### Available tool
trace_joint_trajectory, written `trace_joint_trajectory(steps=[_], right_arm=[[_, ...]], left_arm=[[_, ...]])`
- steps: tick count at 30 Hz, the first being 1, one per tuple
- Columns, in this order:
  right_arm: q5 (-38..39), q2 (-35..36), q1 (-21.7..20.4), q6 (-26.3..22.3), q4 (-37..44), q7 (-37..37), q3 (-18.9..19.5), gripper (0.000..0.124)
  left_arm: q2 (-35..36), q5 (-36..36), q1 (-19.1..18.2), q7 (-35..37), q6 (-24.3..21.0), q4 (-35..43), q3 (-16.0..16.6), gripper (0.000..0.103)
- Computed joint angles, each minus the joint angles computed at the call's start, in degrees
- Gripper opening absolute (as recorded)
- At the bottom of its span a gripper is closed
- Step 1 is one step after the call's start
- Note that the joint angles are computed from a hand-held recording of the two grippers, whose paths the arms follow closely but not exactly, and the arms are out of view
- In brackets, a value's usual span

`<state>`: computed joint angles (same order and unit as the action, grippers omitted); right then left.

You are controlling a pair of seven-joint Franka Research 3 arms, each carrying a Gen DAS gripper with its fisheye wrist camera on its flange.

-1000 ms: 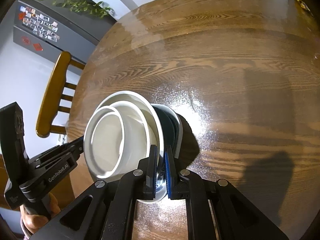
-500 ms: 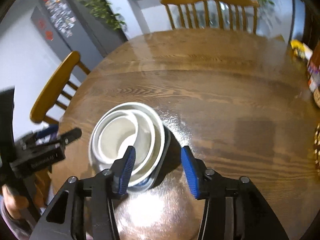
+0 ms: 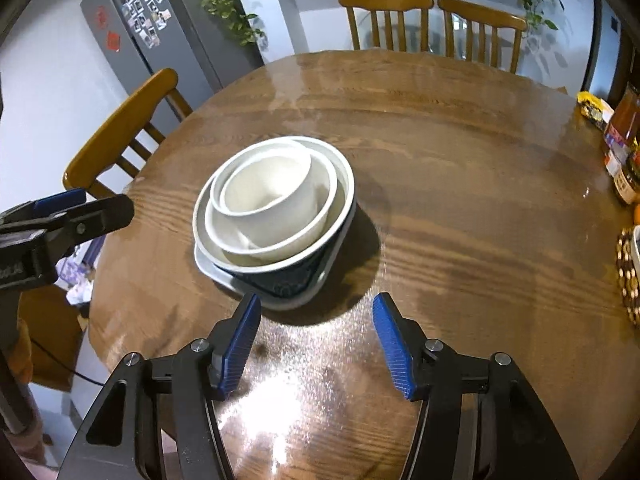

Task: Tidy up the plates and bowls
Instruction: 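Withdraw both grippers away from the stacked dishes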

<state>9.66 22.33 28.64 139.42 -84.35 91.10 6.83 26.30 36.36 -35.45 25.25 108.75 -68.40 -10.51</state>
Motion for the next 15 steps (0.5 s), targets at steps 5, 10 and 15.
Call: trace_joint_trajectory(steps=[5, 10, 15], right_arm=[[-0.4, -0.7, 0.3, 0.5, -0.5, 0.8, -0.1, 0.059], [-1.2, -1.3, 0.7, 0.7, -0.8, 0.6, 0.0, 0.059], [-0.7, -1.8, 0.5, 0.7, -1.5, -0.1, 0.3, 0.059]], left_arm=[[-1.0, 1.1, -0.1, 0.0, 0.8, -2.1, -0.1, 0.102], [-1.2, 1.2, -0.2, 0.5, 0.6, -2.6, -0.5, 0.102], [-0.9, 0.9, -0.4, 1.4, 0.0, -2.2, -0.8, 0.102]])
